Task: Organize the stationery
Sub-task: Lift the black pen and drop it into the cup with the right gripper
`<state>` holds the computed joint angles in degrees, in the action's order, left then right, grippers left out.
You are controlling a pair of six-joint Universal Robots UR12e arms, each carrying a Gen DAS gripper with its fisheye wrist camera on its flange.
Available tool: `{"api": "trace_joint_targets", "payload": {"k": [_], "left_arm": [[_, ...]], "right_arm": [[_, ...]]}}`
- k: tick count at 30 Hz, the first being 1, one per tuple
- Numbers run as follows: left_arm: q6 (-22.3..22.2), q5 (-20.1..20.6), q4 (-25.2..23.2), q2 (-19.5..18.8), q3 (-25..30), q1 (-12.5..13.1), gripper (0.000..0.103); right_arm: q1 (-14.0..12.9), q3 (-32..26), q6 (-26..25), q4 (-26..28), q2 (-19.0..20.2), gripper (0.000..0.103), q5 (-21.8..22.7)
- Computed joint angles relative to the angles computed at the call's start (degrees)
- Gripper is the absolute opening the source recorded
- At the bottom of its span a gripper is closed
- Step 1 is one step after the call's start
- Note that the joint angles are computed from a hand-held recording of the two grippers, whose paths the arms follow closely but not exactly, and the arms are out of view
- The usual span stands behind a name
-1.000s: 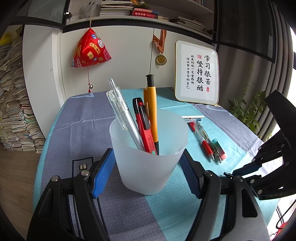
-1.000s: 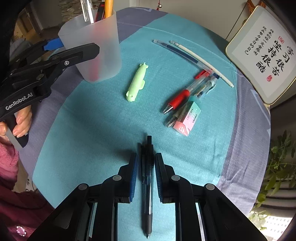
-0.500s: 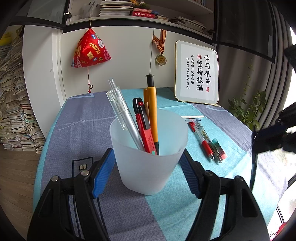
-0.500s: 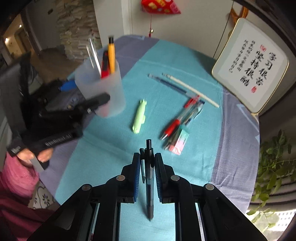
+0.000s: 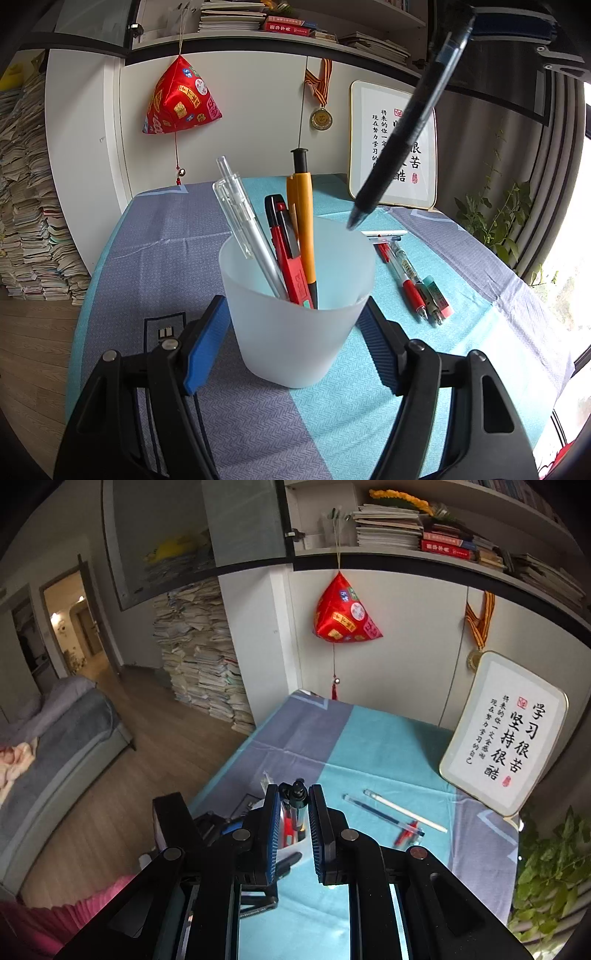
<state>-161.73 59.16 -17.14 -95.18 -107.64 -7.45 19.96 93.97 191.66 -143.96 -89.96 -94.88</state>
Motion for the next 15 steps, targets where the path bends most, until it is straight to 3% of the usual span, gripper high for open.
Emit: {"api": "trace_joint_targets", "payload": {"k": [15], "left_arm": [[0.00,-0.03,-0.02,-0.01,0.02,0.01,0.070]], "right_arm": [[-1.98,-2.16,3.72,7.54,4.56,0.016,3.61]]}}
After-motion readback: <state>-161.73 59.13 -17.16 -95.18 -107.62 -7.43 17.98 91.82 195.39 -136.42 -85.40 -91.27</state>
